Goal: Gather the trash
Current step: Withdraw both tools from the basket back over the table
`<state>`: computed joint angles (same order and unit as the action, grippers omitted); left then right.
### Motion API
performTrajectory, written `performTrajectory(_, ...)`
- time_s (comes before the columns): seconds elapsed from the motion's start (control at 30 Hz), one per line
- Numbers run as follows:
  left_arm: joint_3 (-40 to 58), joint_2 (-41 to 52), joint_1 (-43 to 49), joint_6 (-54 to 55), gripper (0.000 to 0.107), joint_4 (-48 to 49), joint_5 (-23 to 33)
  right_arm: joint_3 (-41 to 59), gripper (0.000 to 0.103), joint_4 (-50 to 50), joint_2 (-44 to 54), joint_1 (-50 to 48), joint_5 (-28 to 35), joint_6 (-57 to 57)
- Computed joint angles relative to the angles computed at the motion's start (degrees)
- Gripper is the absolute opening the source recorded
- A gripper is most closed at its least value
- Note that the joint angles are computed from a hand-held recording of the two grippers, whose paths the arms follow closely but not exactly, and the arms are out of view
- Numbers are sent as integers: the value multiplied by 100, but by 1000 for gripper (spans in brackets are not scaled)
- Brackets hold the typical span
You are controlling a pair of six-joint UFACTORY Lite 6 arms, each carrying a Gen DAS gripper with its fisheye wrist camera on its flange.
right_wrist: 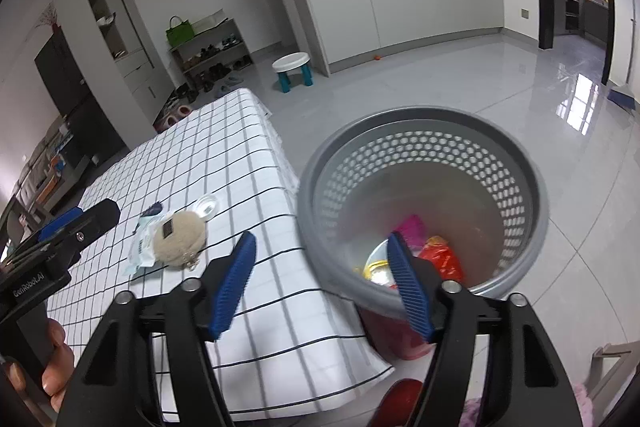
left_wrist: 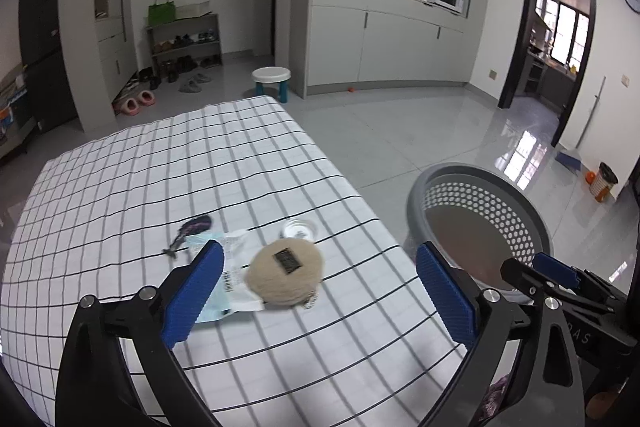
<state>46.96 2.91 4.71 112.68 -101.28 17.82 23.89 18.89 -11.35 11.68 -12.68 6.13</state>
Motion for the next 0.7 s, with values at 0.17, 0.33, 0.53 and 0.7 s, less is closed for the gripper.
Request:
performTrajectory(0.17, -69, -33, 480, 235, 97, -31, 174, 189, 68, 1347, 273, 644, -126, -1032)
performTrajectory(0.33, 1, 131, 893, 330, 97, 54, 386, 483, 68, 2316, 634, 1127, -210, -1806)
performTrajectory(0.53, 85, 344, 1273, 467, 97, 62, 535, 780, 68, 2750, 952, 1450, -273, -2101)
performTrajectory(0.7, 114, 437, 1526, 694, 97, 37, 604, 1009, 68, 2592, 1335, 1615, -370, -1871)
